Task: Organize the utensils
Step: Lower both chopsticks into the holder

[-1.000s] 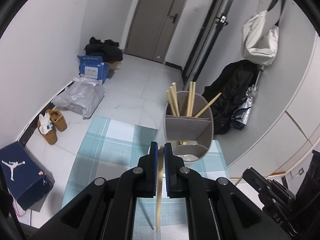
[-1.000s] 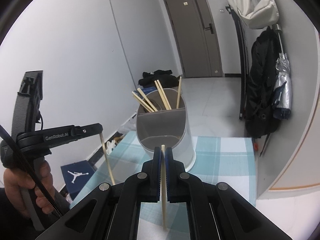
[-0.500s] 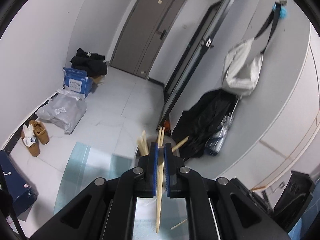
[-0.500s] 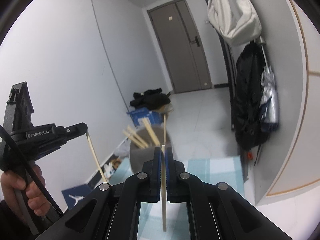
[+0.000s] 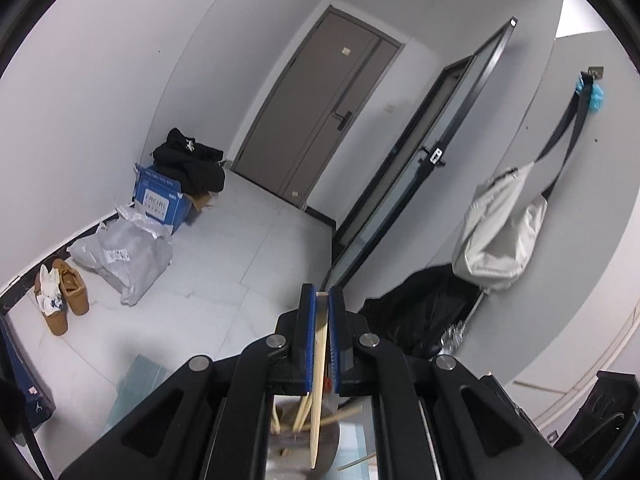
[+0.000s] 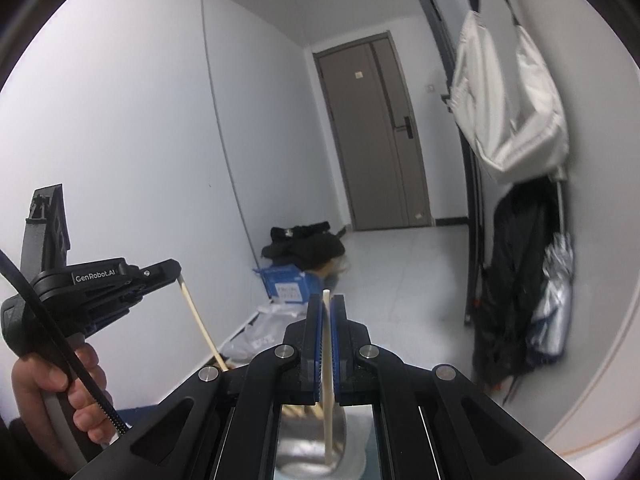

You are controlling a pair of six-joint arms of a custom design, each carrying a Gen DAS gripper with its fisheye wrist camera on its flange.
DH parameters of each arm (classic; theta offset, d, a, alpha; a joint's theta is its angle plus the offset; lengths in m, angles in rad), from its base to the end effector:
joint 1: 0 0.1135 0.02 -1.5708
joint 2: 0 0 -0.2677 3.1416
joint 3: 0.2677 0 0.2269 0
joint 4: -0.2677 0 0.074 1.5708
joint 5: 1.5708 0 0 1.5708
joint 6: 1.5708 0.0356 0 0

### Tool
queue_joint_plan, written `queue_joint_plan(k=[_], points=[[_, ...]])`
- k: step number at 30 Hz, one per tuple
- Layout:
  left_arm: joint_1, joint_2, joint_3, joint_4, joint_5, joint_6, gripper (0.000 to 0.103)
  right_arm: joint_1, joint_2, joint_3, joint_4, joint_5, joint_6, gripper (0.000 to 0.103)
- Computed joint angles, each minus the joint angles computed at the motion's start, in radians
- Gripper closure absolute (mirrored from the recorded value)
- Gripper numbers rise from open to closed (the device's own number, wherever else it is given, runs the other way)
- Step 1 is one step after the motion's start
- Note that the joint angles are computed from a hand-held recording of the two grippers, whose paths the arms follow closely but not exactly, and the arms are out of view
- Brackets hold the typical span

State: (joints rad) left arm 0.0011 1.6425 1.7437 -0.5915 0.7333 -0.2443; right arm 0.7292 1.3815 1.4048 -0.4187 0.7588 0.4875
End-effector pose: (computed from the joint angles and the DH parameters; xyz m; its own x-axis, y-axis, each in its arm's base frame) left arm 0.3395 -0.0235 0.4150 -0.5995 -0.1804 -0.7798 0.4583 0.7214 -0.5192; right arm 0.2245 0.1677 0.4031 -0.2584 0.2249 -0.9395 0.1257 0.9721 0.1981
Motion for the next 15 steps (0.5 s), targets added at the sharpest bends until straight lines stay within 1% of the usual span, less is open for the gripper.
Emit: queue_joint_plan(k=[3,6,9,12,15], points=[[-0.016,0.015,0.01,0.032,-0.025,-0.014,0.1,-0.04,0.045,0.057,0.034,-0.036,-0.066,0.1],[-0.038,0.02,-0.01,0.083,-0.06,-0.012,0.1,-0.082,0.097,0.106,0.062,-0.086,-0.121,0.1],[-0.051,0.027,-0.035,0.139,-0.052,-0.004,0.1,-0.102,0.142,0.136,0.077,-0.109,-0.157,0.1],[-0.072,0.027,-0.055,0.165,-0.079,0.036,0.1,-0.122,0.178,0.148,0.083,-0.136,-0.164,0.1],[-0.092,0.014,-0.095,0.196,-0.117,0.093,0.1,-0.138,0.187,0.126,0.096,-0.157,-0.164,0.1]])
